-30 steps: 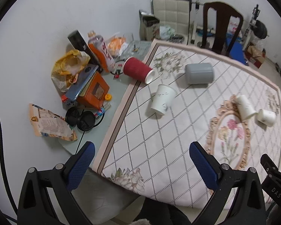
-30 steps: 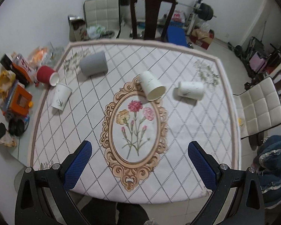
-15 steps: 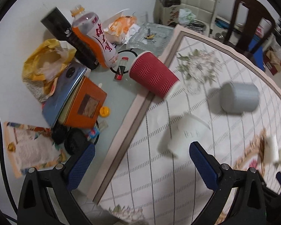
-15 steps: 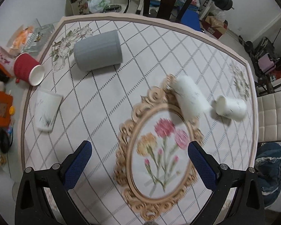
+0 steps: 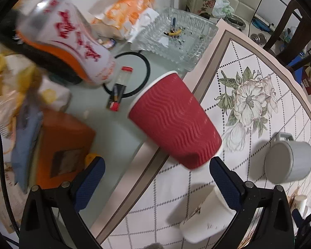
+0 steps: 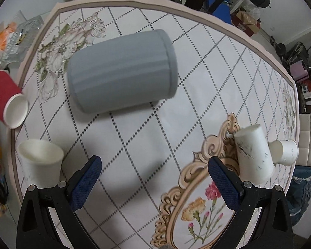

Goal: Flip cup upright
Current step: 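Reach the left tool to the red ribbed cup and close on it, then lift the red cup with the left tool and rotate it upright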

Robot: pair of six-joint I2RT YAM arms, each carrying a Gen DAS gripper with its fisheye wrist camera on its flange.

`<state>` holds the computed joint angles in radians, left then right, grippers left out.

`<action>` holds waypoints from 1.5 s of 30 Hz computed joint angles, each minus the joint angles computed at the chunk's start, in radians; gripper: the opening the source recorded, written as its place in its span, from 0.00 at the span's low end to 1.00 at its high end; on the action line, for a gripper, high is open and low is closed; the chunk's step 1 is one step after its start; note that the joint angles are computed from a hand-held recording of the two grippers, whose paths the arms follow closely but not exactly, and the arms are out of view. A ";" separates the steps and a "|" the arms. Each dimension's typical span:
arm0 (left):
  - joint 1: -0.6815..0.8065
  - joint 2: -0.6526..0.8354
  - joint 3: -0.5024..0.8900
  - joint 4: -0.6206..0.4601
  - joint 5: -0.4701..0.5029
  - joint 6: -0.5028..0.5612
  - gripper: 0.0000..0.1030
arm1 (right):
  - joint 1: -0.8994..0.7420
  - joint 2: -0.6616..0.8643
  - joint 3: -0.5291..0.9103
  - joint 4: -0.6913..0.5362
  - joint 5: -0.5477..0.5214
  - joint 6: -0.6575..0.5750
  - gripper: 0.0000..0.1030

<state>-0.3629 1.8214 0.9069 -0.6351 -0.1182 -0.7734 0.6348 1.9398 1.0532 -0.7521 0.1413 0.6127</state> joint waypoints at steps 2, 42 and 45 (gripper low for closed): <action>0.018 0.033 0.009 0.031 0.017 0.018 0.99 | -0.009 0.032 0.021 0.002 -0.001 -0.001 1.00; -0.112 -0.173 -0.111 0.053 -0.105 0.110 0.58 | 0.021 -0.202 -0.181 -0.042 0.039 0.116 1.00; -0.159 -0.225 -0.121 0.008 -0.139 0.084 0.58 | 0.032 -0.270 -0.225 -0.049 0.040 0.137 1.00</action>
